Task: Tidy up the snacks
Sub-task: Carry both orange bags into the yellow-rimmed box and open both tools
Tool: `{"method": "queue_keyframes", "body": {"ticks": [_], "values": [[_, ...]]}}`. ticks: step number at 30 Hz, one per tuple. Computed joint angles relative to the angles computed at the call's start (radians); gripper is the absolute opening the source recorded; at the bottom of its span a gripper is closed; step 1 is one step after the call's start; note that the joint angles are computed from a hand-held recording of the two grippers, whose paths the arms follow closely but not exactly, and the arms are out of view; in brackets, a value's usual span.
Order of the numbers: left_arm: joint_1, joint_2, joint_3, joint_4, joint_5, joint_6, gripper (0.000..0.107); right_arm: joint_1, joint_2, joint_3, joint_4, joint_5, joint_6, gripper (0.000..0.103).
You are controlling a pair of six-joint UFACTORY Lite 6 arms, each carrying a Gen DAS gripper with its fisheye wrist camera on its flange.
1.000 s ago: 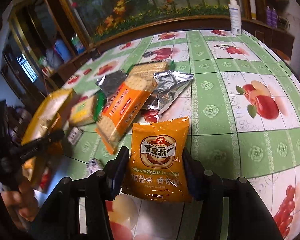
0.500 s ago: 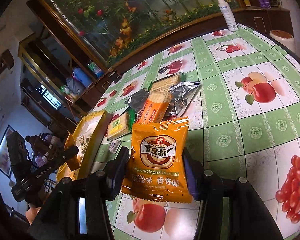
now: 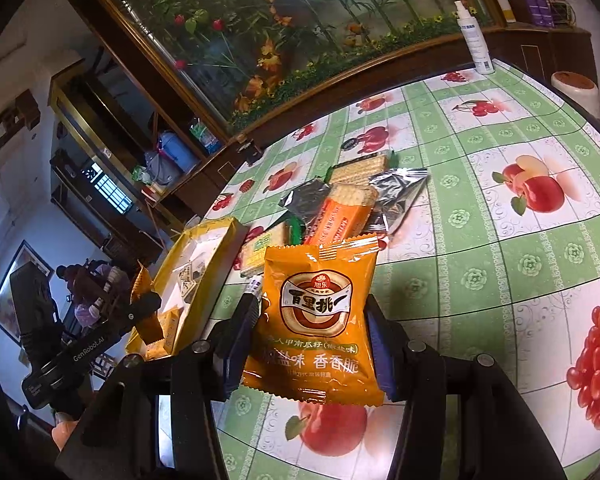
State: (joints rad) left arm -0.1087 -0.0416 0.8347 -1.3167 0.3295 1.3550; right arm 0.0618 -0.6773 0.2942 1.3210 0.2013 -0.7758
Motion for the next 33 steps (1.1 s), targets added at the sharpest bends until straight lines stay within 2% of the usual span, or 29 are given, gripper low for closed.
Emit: {"method": "queue_keyframes", "body": {"ticks": [3,8,10,12,15,19,22,25,28,31,32,33], "values": [[0.028,-0.013,-0.003,-0.009,-0.007,0.018,0.027,0.051,0.054,0.031,0.145,-0.023,-0.125,0.053],[0.124,0.004,0.036,-0.023,0.0,0.055,0.027,0.16,0.258,0.166,0.606,-0.034,-0.57,0.053],[0.177,0.042,0.073,-0.025,0.009,0.064,0.027,0.204,0.38,0.272,0.635,-0.026,-0.604,0.053],[0.233,0.095,0.12,-0.016,0.021,0.062,0.027,0.254,0.493,0.393,0.497,-0.039,-0.478,0.053],[0.286,0.185,0.195,0.003,0.022,0.041,0.027,0.354,0.7,0.622,0.183,-0.097,-0.185,0.053],[0.305,0.282,0.267,0.01,-0.01,0.032,0.027,0.435,1.01,0.948,-0.236,-0.124,0.18,0.053],[0.301,0.327,0.287,-0.011,-0.031,0.054,0.027,0.457,1.181,1.14,-0.55,-0.106,0.452,0.053],[0.288,0.342,0.275,-0.07,-0.052,0.121,0.027,0.46,1.34,1.335,-0.864,-0.054,0.723,0.053],[0.264,0.362,0.28,-0.126,-0.092,0.19,0.027,0.467,1.501,1.573,-1.178,0.063,1.017,0.053],[0.243,0.366,0.279,-0.234,-0.149,0.306,0.031,0.477,1.617,1.753,-1.289,0.145,1.107,0.054],[0.244,0.367,0.279,-0.274,-0.156,0.342,0.037,0.481,1.654,1.813,-1.313,0.175,1.118,0.056],[0.251,0.371,0.282,-0.273,-0.151,0.341,0.048,0.483,1.678,1.851,-1.323,0.196,1.123,0.057]]}}
